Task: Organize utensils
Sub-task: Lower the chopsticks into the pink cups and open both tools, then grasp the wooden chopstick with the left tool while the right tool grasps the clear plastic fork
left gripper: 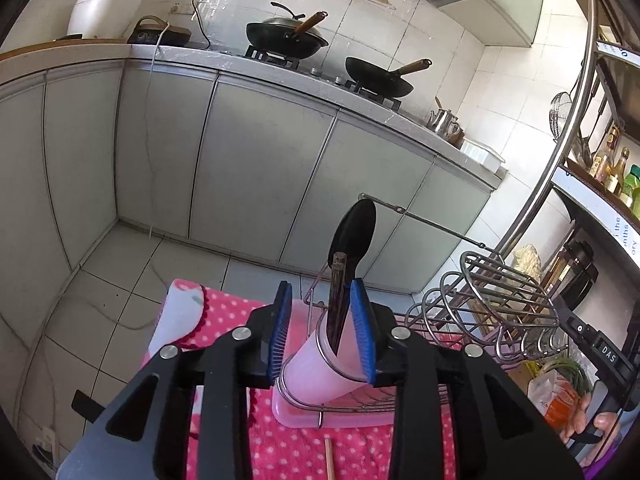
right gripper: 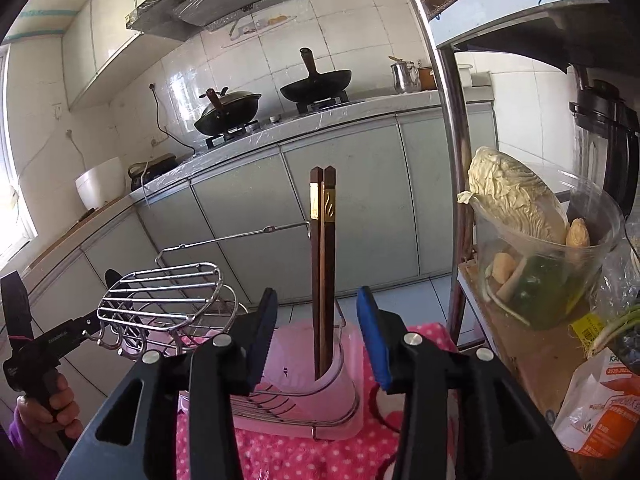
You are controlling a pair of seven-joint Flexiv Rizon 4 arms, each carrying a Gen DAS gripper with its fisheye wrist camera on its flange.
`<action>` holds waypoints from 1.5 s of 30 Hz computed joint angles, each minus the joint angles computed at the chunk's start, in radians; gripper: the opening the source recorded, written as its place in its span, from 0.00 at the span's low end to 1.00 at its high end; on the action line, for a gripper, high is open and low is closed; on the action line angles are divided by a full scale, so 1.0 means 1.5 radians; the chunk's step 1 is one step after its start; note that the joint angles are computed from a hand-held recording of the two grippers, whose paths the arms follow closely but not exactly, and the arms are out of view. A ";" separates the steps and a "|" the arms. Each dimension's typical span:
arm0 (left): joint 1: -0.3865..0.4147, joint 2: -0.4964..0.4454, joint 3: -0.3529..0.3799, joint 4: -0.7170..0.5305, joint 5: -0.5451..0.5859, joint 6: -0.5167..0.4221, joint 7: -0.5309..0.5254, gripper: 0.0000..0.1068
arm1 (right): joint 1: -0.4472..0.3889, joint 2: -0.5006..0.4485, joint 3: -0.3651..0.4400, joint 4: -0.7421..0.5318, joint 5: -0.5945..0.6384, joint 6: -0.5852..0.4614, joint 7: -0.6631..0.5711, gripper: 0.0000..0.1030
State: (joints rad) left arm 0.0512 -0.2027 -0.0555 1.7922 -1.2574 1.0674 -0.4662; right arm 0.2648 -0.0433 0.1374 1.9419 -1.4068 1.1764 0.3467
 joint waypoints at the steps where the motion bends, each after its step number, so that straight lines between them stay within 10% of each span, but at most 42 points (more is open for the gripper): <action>1: 0.001 0.006 0.001 0.005 -0.007 0.001 0.007 0.30 | 0.000 0.006 0.002 0.006 -0.001 -0.001 0.005 0.40; 23: 0.010 0.087 0.072 0.135 0.271 -0.180 -0.129 0.30 | 0.064 -0.016 0.042 0.109 0.208 0.110 -0.046 0.40; 34: 0.004 0.032 0.055 0.081 0.461 -0.261 -0.235 0.30 | 0.102 -0.090 0.054 0.112 0.518 0.211 -0.235 0.35; 45: -0.007 -0.029 0.043 0.021 0.570 -0.298 -0.311 0.29 | 0.063 -0.175 0.154 0.001 0.805 0.156 -0.507 0.37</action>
State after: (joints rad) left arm 0.0403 -0.2456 0.0086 1.8244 -0.4017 0.6205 -0.9328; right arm 0.3593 -0.3055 0.3687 1.9427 -0.2000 1.4103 -0.4139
